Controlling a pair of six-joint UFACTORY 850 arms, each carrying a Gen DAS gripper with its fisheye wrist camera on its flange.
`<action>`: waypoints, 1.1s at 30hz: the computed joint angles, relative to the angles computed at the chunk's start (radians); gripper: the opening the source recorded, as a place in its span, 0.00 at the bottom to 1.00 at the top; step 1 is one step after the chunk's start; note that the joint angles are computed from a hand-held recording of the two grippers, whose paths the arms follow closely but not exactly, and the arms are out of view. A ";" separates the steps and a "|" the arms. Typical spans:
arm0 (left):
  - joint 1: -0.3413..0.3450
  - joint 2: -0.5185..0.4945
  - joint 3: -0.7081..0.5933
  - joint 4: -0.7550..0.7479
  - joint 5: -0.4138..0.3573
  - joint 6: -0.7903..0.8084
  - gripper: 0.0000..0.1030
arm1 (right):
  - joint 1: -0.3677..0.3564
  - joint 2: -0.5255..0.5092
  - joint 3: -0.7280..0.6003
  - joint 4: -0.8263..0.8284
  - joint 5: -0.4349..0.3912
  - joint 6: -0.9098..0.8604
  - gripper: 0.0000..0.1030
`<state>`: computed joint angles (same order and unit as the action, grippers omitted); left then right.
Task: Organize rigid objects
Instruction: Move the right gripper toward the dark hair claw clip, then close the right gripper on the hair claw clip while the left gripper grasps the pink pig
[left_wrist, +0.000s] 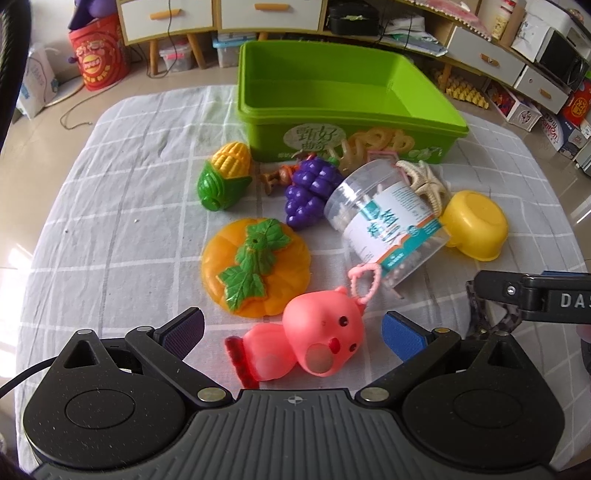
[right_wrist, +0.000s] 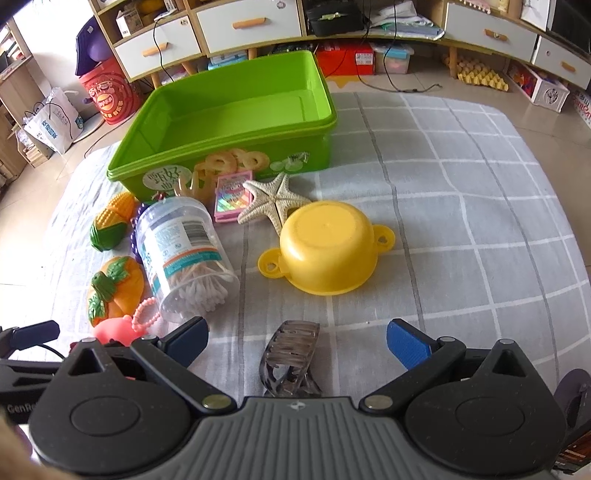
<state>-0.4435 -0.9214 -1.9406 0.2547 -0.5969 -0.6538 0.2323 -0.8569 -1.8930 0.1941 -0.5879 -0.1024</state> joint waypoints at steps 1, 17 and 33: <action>0.003 -0.005 -0.006 -0.012 -0.006 0.011 0.98 | -0.001 -0.005 -0.006 -0.002 -0.009 0.003 0.85; 0.012 -0.055 -0.063 -0.101 -0.069 0.143 0.95 | -0.001 -0.054 -0.058 0.012 -0.101 -0.024 0.63; 0.018 -0.027 -0.013 -0.132 0.006 0.198 0.86 | 0.001 -0.033 -0.036 0.071 -0.065 -0.069 0.11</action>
<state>-0.4258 -0.9483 -1.9541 0.1226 -0.5913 -0.4561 0.2331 -0.8903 -1.9292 0.2652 -0.6533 -0.1714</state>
